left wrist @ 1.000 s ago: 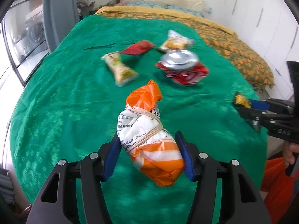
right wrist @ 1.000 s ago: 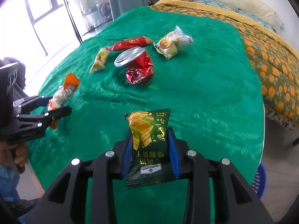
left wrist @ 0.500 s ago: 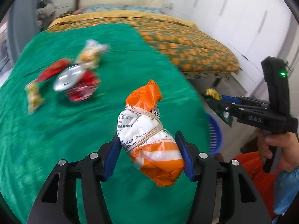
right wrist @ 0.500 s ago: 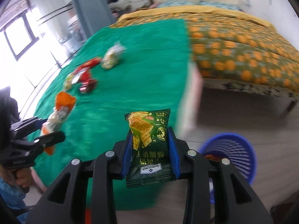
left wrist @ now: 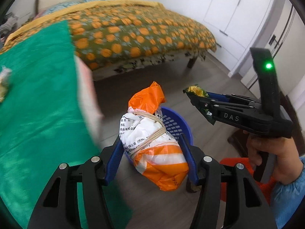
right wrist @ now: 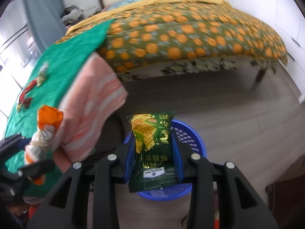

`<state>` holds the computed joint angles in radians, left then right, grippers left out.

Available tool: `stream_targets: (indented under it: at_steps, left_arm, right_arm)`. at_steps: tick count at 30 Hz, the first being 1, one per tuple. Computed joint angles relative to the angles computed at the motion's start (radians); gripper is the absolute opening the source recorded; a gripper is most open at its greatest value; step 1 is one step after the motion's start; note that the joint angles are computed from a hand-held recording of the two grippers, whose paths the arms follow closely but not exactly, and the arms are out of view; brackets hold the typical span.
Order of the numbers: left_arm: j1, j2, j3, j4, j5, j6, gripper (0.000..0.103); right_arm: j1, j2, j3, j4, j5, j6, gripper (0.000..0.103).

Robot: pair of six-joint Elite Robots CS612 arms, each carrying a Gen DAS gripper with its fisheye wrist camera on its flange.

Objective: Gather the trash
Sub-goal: 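Carry the orange bag and green packet to the blue wastebasket and open both tools, then move both tools back over the remaining trash on the green cloth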

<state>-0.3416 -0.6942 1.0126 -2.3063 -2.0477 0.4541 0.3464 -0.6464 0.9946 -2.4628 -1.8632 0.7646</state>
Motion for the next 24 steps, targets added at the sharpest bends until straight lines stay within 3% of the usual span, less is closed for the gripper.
stream_targets:
  at_steps: [7, 14, 15, 16, 18, 22, 24]
  left_arm:
    - [-0.049, 0.047, -0.015, 0.000, 0.046, -0.012, 0.058]
    - [-0.072, 0.094, -0.054, 0.002, 0.081, -0.017, 0.060]
    - [-0.073, 0.096, -0.051, -0.004, 0.085, -0.017, 0.067]
    - [-0.076, 0.103, -0.056, -0.008, 0.097, -0.022, 0.080]
    - [-0.079, 0.116, -0.064, -0.029, 0.117, -0.044, 0.083]
    - [-0.067, 0.111, -0.069, -0.020, 0.089, -0.069, 0.084]
    - [-0.061, 0.091, -0.044, -0.039, 0.072, -0.068, 0.085]
  right_arm:
    - [-0.034, -0.027, 0.098, -0.086, 0.053, 0.056, 0.034]
    - [-0.057, -0.023, 0.128, -0.137, 0.105, 0.103, 0.036]
    - [-0.060, -0.022, 0.133, -0.153, 0.114, 0.109, 0.037]
    - [-0.065, -0.021, 0.140, -0.168, 0.126, 0.123, 0.046]
    - [-0.071, -0.023, 0.155, -0.191, 0.137, 0.146, 0.064]
    - [-0.074, -0.037, 0.177, -0.221, 0.126, 0.172, 0.066]
    - [-0.070, -0.043, 0.175, -0.217, 0.095, 0.165, 0.076]
